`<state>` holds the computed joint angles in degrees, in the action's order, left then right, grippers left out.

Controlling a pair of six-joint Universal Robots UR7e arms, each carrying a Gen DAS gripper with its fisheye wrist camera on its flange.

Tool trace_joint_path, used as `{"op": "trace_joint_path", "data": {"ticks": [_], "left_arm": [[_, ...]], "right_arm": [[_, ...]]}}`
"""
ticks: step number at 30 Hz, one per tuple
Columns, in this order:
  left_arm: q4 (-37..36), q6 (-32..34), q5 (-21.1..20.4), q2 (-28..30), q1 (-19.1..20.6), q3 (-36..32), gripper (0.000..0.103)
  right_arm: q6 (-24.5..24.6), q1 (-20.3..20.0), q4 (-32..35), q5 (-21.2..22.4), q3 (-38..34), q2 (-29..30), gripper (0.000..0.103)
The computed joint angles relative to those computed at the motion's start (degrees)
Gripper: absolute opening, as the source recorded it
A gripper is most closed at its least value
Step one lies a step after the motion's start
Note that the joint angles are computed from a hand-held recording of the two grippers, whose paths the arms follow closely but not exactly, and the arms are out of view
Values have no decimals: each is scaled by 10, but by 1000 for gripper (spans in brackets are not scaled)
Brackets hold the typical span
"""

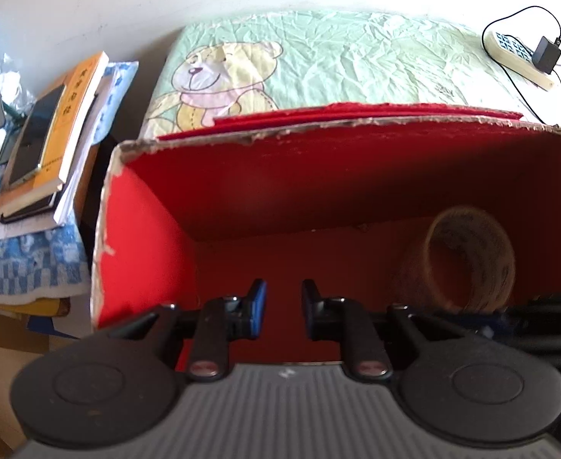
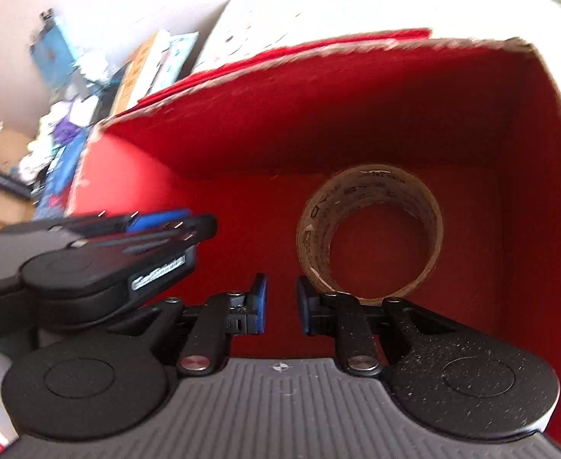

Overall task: Organize objects
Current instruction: 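Lower the tape roll into the red box and open the right gripper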

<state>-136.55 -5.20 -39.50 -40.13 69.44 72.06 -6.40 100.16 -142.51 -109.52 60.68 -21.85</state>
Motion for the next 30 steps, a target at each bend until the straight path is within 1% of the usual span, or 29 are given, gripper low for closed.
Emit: {"op": "trace_joint_path", "data": {"ticks": [1,3,9,10,12,13,21,23,26,28,30], "left_arm": [[3,-2,-2,-1,0,0,19],[15,-8,-2,2,2,-7,21],[20,-4,4,4,0,-7,22],[16,0,6,5,0,-6,22],[10,8,10,5,-2,-2,22],[9,10,12,5,-2,-1,22],[-23,46,27,8,-8,9,22],[-26,47,33,9,-8,9,22],[-57,68,57,14,-14,17,23],[-76,78,72,16,-20,23,23],[-80,74,67,11,-24,30,25]], "right_arm": [[-2,2,-16,-14,4,1,19],[-5,2,-39,-28,10,-1,19],[-9,-1,-69,-59,13,-1,18],[-12,-2,-74,-63,13,-1,15],[-6,-4,-60,-55,-9,10,14],[-4,-4,-60,-54,-10,10,14],[-40,0,-94,-71,5,9,14],[-55,3,-113,-79,17,4,15],[-64,4,-144,-82,34,-3,21],[-71,6,-179,-97,51,-9,26],[-86,10,-213,-110,64,-12,26]]}}
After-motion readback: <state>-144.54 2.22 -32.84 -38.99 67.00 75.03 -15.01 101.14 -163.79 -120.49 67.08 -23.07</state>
